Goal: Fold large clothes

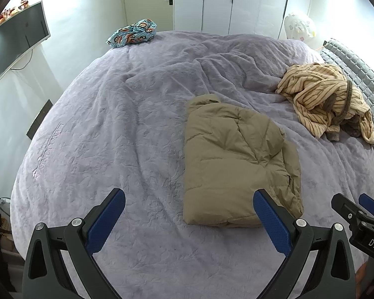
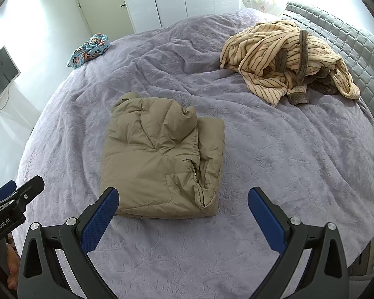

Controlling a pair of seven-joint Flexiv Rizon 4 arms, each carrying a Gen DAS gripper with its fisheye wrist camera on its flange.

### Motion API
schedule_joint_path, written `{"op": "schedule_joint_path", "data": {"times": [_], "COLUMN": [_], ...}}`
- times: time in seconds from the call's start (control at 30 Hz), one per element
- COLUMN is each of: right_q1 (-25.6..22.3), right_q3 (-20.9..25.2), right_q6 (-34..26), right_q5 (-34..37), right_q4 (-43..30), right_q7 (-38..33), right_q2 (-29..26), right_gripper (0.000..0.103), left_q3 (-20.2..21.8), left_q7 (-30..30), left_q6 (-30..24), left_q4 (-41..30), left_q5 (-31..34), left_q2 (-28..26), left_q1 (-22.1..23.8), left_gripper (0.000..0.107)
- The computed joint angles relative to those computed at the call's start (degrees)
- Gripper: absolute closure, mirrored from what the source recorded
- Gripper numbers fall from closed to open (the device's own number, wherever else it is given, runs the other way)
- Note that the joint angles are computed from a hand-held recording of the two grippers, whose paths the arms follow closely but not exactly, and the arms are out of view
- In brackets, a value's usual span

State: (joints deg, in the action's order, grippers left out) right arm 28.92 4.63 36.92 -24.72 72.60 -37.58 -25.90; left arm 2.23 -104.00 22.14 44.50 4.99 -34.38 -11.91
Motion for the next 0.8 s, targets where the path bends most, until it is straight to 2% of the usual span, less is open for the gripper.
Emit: {"op": "schedule_joint_path", "data": {"times": [0.8], "right_q1": [-0.26], "right_q3": [0.1], "right_q6": [-0.31], "right_q5": [0.71], "right_q4": [-0.44], "right_q7": [-0.75], "right_q2": [-0.17], "right_gripper": [0.0], "left_q3": [-0.06], "left_q7": [0.03], "left_q6": [0.74], "left_q4": [-0.2], "left_q5": [0.67], "left_q2": [-0.34], "left_q1": [-0.2], "left_gripper": [0.004]}}
